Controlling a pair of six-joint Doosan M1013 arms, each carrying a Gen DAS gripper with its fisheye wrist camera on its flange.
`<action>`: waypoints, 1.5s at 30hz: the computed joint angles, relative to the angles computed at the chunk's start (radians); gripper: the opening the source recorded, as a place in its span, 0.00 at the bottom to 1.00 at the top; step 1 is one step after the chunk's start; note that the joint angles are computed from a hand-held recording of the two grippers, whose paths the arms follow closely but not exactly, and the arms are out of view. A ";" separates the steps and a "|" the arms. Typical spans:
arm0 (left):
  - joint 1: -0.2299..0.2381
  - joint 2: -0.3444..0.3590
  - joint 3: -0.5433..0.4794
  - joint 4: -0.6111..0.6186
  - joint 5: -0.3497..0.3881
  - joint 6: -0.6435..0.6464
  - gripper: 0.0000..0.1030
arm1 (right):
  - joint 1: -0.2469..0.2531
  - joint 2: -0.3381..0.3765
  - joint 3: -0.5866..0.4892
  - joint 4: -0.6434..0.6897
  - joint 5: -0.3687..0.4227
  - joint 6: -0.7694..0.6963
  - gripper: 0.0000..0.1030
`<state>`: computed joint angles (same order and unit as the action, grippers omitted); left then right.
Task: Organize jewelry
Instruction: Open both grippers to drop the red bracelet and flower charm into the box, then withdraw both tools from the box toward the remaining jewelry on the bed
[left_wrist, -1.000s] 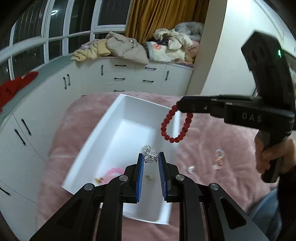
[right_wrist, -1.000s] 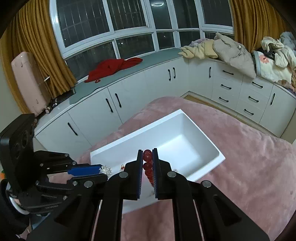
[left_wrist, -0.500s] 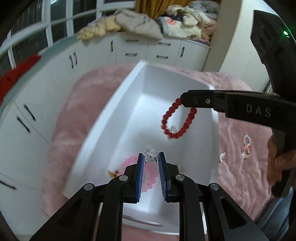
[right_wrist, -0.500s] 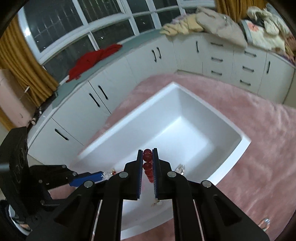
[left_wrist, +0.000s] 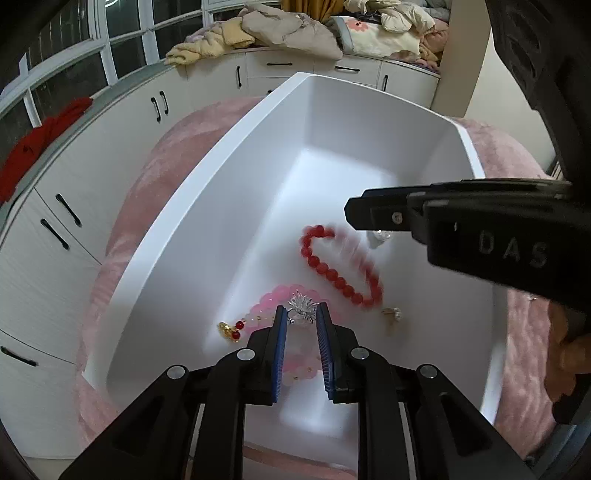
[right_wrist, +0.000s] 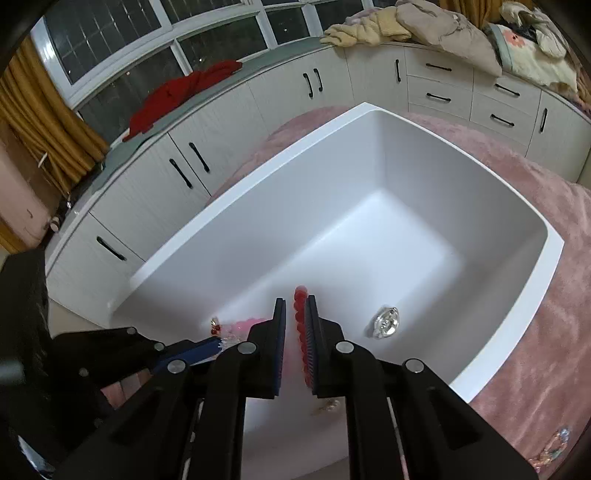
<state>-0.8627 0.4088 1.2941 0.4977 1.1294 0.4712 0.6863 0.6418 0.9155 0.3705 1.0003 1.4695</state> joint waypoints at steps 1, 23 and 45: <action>-0.002 0.002 -0.001 0.008 0.003 -0.001 0.24 | -0.002 -0.001 0.001 0.008 -0.001 -0.002 0.12; -0.090 -0.024 0.001 0.300 -0.031 -0.164 0.82 | -0.122 -0.280 0.354 0.329 -0.290 -0.338 0.67; -0.169 0.077 -0.170 0.360 -0.121 0.034 0.92 | -0.184 -0.424 0.533 -0.174 -0.376 -0.129 0.95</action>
<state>-1.0318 0.4861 1.1239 0.8582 1.0085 0.5050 0.5020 0.2182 1.4483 0.1969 0.6243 1.3404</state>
